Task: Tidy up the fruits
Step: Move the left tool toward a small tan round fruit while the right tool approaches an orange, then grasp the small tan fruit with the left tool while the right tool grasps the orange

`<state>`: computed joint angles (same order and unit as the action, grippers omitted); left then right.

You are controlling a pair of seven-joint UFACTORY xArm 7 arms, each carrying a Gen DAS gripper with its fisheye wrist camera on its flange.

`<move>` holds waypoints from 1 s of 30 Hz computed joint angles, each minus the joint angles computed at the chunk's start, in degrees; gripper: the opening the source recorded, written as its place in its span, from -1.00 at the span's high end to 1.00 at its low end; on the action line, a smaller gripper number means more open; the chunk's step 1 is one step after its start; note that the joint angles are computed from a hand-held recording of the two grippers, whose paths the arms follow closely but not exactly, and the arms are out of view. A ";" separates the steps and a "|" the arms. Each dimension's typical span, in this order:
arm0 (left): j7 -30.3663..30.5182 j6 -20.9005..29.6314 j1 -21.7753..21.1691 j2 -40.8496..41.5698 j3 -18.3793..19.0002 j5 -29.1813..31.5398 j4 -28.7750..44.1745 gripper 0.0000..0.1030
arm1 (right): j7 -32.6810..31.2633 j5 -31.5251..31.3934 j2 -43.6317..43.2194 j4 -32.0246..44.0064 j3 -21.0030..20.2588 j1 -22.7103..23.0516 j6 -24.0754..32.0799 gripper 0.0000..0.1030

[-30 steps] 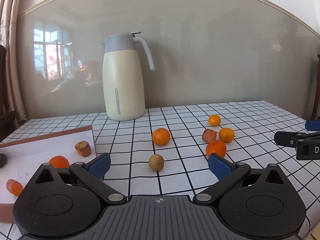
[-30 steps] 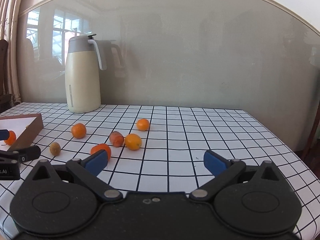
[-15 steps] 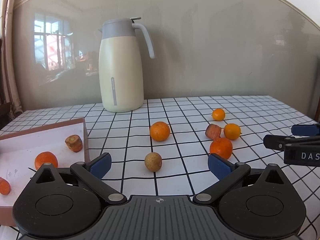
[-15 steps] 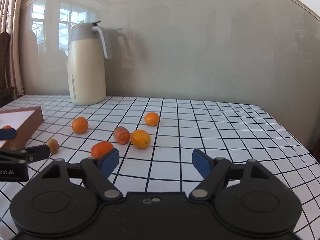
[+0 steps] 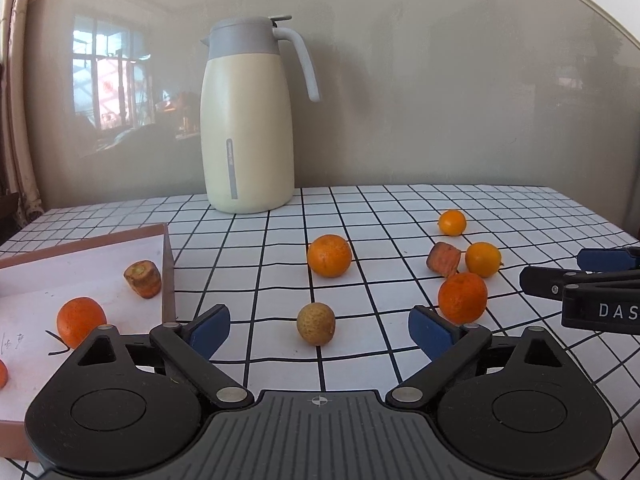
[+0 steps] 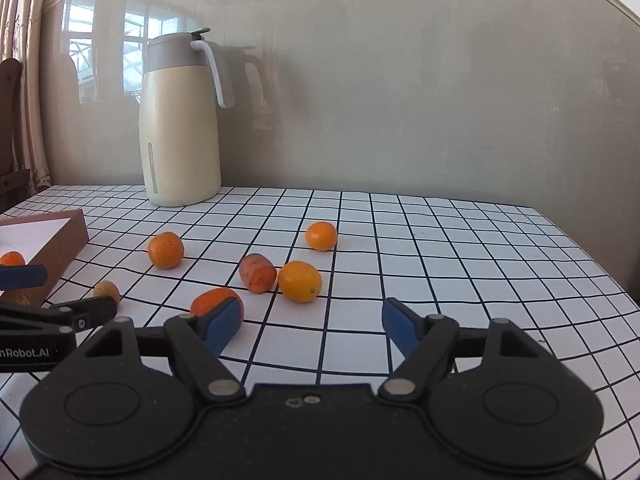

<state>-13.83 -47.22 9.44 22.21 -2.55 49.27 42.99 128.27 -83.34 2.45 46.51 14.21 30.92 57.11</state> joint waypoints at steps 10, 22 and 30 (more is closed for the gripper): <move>-4.49 5.66 0.31 1.29 -1.67 3.47 4.32 -0.68 | -1.14 -2.84 3.18 2.86 -2.32 -2.24 -3.94 -0.19; -5.20 9.23 -0.34 1.98 -2.46 3.55 6.47 -0.51 | -1.08 -4.31 4.78 4.54 -4.34 -3.96 -8.46 -0.06; -6.06 13.41 0.19 1.97 -4.27 2.28 7.24 -0.28 | -1.77 -3.58 5.88 5.74 -5.30 -5.54 -12.71 0.13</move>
<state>-19.89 -33.81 9.63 24.18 -6.81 51.55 50.23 126.49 -86.92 8.33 52.25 8.91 25.38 44.40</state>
